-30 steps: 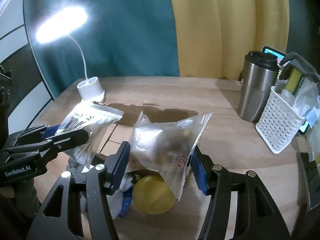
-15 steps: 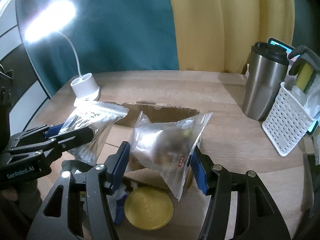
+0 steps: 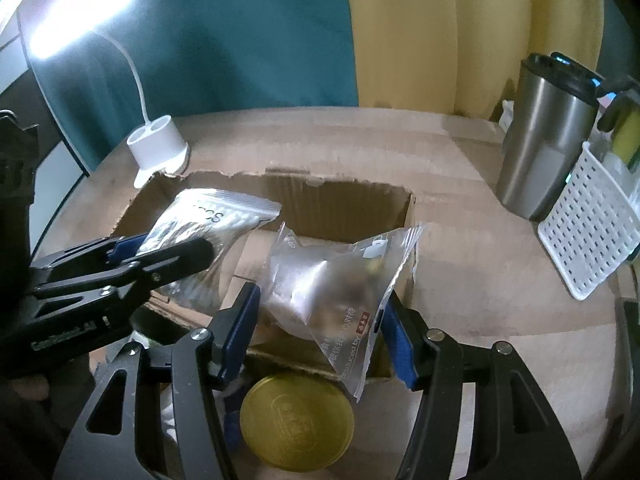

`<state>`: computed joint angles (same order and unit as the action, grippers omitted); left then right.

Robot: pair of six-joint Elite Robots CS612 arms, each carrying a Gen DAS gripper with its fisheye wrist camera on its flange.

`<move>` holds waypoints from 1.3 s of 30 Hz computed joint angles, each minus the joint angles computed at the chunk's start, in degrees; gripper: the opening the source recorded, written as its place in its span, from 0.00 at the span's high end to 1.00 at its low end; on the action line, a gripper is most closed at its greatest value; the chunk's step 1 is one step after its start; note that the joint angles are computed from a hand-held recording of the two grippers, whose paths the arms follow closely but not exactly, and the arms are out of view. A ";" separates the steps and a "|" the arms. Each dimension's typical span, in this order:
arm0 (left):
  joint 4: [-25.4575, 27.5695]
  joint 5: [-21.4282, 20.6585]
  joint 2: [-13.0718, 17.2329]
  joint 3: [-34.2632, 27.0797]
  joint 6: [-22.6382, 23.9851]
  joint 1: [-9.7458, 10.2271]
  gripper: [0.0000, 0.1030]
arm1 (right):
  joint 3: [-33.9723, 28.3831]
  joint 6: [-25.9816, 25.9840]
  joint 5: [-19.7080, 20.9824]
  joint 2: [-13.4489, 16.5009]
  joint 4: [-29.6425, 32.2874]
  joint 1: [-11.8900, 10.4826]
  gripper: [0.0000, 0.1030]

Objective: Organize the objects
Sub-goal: 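Lower both bags into the box and open both tools, then withdraw both tools from the box toward the remaining items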

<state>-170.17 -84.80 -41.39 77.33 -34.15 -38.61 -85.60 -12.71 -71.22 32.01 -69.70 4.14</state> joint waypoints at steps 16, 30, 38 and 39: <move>9.06 -1.55 2.57 -5.46 -0.99 -0.39 0.57 | -1.01 -0.95 4.04 0.41 -2.23 -1.76 0.28; 9.75 0.35 1.63 -5.27 -1.17 -1.18 0.34 | -1.81 2.50 3.66 1.69 -3.74 -3.66 0.28; 6.16 3.02 -0.39 -1.99 -0.58 -1.82 0.33 | -3.83 2.50 4.07 2.47 -3.84 -3.56 0.28; 5.94 3.30 -0.61 -1.68 -0.58 -1.88 0.33 | -4.10 2.52 4.10 2.57 -3.92 -3.49 0.28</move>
<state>-164.23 -81.50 -42.00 75.65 -34.73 -40.49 -89.69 -10.19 -67.12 34.58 -73.62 0.65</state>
